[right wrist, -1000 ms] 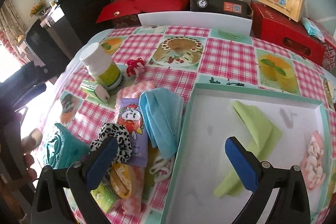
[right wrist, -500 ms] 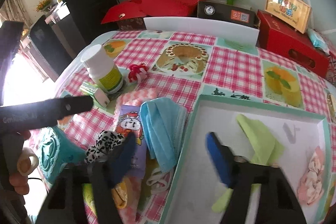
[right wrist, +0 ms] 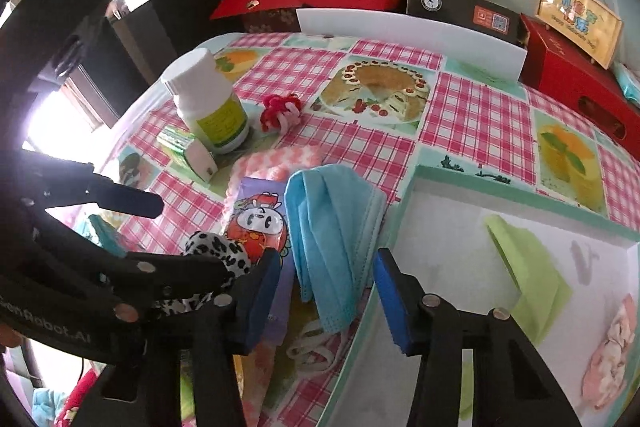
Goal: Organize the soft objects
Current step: 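Grasp the leopard-print cloth with the left tool while the right tool grasps the blue mask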
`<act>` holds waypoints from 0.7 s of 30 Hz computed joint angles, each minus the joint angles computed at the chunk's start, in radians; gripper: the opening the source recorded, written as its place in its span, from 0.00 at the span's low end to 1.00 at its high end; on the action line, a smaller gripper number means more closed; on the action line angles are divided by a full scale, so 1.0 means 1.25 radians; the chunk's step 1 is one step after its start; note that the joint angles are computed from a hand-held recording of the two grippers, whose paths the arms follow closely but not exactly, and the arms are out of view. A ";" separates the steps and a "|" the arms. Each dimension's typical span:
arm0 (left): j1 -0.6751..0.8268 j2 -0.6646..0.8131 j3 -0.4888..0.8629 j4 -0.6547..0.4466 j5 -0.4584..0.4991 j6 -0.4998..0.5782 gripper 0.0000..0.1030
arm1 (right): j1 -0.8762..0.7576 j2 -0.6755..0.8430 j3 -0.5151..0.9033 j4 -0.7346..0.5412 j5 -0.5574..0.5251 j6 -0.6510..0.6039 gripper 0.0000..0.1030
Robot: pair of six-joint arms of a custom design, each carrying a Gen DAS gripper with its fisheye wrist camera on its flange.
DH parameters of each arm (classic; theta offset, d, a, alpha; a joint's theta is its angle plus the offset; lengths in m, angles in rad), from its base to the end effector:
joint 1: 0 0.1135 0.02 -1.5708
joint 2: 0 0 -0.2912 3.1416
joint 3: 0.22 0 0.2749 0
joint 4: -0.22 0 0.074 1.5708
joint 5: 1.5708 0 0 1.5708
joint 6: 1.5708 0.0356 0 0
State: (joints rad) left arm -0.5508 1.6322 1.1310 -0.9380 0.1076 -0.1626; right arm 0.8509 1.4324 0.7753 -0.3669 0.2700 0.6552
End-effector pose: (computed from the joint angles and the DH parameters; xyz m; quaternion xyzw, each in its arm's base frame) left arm 0.2675 -0.1688 0.2194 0.1957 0.9770 -0.0732 0.0428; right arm 0.1952 0.2082 0.1930 -0.0570 0.9531 0.0884 0.2838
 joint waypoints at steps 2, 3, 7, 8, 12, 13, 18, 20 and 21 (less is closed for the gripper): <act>0.008 0.016 0.009 -0.005 0.016 0.008 0.78 | 0.000 0.003 0.001 0.002 0.005 -0.003 0.49; 0.013 0.023 0.013 -0.007 0.029 0.011 0.76 | 0.001 0.005 0.002 0.003 0.009 -0.005 0.46; 0.036 0.044 0.019 -0.019 0.093 0.023 0.59 | 0.007 0.011 0.010 -0.001 0.025 -0.019 0.37; 0.038 0.050 0.023 -0.023 0.097 0.026 0.58 | 0.007 0.014 0.011 0.000 0.025 -0.020 0.37; 0.041 0.061 0.033 -0.031 0.107 0.041 0.47 | 0.007 0.030 0.017 0.001 0.023 -0.025 0.34; 0.040 0.063 0.036 -0.034 0.110 0.045 0.43 | 0.009 0.032 0.018 0.000 0.023 -0.028 0.32; 0.038 0.064 0.037 -0.043 0.113 0.057 0.36 | 0.006 0.046 0.022 0.001 0.013 -0.026 0.31; 0.041 0.063 0.034 -0.045 0.116 0.060 0.31 | 0.004 0.051 0.021 0.004 0.004 -0.025 0.31; 0.041 0.059 0.030 -0.045 0.114 0.060 0.30 | 0.005 0.054 0.022 0.004 0.004 -0.027 0.30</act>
